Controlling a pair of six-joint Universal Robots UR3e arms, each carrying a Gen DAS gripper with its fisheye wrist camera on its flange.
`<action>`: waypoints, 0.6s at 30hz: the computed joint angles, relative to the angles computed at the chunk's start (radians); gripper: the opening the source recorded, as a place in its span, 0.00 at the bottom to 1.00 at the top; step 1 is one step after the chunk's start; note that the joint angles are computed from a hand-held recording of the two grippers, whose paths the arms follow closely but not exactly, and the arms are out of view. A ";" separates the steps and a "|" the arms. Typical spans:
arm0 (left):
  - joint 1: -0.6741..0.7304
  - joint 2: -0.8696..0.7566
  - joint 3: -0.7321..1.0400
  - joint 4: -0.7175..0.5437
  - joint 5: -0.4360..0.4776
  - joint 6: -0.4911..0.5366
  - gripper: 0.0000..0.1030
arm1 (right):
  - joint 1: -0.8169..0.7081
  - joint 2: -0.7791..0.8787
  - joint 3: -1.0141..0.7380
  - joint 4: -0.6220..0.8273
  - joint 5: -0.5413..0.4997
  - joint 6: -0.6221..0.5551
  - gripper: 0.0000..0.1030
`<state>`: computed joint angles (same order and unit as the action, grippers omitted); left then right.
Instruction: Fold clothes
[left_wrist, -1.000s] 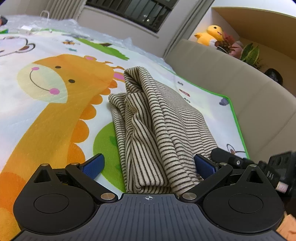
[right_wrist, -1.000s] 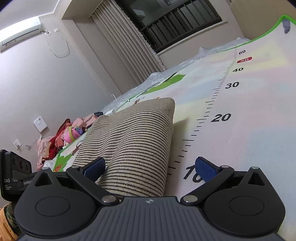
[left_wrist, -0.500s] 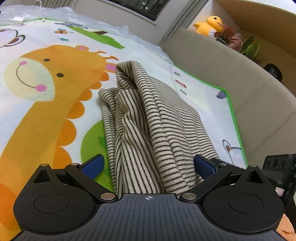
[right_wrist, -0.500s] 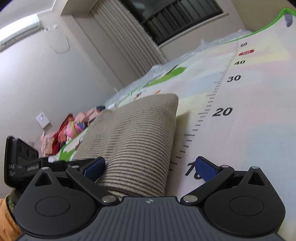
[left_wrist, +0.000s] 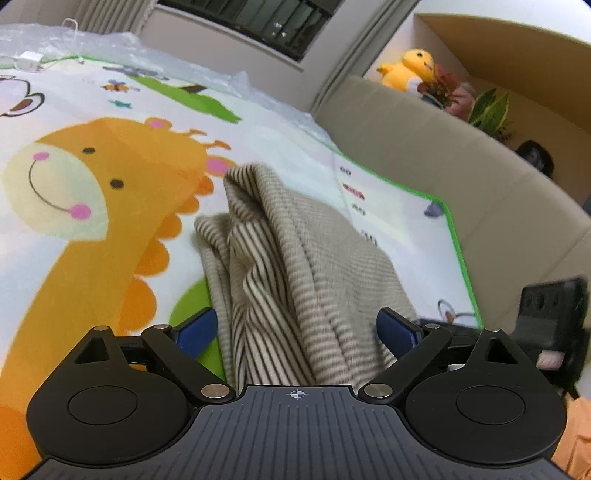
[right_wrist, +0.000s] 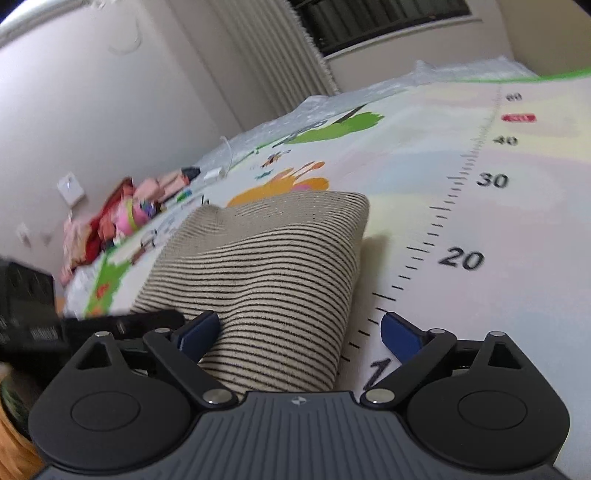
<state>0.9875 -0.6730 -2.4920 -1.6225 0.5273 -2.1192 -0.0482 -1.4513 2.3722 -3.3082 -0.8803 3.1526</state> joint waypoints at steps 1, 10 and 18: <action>-0.012 -0.043 0.009 0.017 0.001 0.005 0.93 | 0.011 0.018 -0.004 -0.019 -0.008 -0.001 0.92; -0.080 -0.206 -0.022 0.210 0.015 -0.007 0.95 | -0.062 0.018 0.041 -0.042 0.107 -0.008 0.89; -0.052 -0.285 0.014 0.124 -0.017 0.098 0.84 | -0.029 0.038 -0.102 0.188 0.134 -0.037 0.74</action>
